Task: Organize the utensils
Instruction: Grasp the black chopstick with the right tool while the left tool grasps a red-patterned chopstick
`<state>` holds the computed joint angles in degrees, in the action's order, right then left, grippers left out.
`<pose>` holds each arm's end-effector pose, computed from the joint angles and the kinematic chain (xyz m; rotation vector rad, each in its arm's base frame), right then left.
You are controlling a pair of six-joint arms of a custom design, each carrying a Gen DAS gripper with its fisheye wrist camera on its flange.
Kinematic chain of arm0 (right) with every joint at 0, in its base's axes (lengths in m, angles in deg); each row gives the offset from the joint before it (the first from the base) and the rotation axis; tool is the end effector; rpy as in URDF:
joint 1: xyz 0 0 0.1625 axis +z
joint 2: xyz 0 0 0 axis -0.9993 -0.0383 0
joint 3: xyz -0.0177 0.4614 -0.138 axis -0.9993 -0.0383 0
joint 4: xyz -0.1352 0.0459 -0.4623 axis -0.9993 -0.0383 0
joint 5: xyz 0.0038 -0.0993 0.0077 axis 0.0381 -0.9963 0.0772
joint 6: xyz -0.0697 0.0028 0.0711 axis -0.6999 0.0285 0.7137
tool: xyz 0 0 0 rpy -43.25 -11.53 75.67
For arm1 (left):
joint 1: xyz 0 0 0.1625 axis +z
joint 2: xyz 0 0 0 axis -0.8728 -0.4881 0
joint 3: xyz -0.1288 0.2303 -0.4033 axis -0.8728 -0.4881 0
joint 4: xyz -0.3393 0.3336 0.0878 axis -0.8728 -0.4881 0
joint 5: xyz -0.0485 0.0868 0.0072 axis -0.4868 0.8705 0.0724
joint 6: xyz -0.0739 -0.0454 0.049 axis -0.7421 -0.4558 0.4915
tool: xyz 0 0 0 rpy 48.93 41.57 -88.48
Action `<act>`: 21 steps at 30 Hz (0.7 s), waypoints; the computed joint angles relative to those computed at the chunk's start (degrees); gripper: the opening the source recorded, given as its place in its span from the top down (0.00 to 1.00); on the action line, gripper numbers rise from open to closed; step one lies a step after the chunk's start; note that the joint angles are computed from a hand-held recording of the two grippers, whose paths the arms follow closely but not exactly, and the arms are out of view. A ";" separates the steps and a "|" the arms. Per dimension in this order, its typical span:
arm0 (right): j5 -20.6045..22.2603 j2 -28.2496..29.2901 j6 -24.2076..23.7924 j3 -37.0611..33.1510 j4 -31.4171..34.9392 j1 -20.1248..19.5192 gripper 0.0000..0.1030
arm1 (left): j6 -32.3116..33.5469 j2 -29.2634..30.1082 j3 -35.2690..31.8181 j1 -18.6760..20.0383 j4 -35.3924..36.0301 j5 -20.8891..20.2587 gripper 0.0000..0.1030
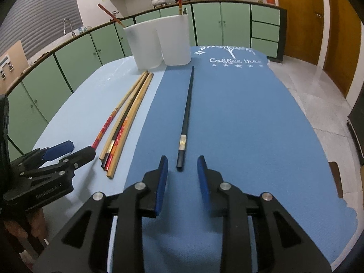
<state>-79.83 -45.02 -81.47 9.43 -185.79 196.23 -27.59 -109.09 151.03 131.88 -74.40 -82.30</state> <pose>0.3443 -0.7949 0.0405 0.4354 -2.3980 0.8367 -0.0827 -0.8391 0.2996 0.4943 2.3524 -0.7999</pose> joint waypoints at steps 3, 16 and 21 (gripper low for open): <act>-0.16 0.20 0.34 -0.17 -0.14 -0.04 0.74 | -0.20 0.18 -0.23 -0.08 0.03 0.39 0.40; 0.16 -0.02 0.36 0.67 -0.53 -0.31 0.82 | -0.61 0.60 -0.20 -0.36 -0.56 0.96 0.43; 0.01 0.31 -0.68 0.49 -0.88 -0.18 0.85 | -0.36 0.66 -0.22 -0.36 -0.71 1.07 0.43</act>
<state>-79.82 -44.71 -82.15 9.92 -186.67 196.04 -27.95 -108.42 150.82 131.52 -75.11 -81.23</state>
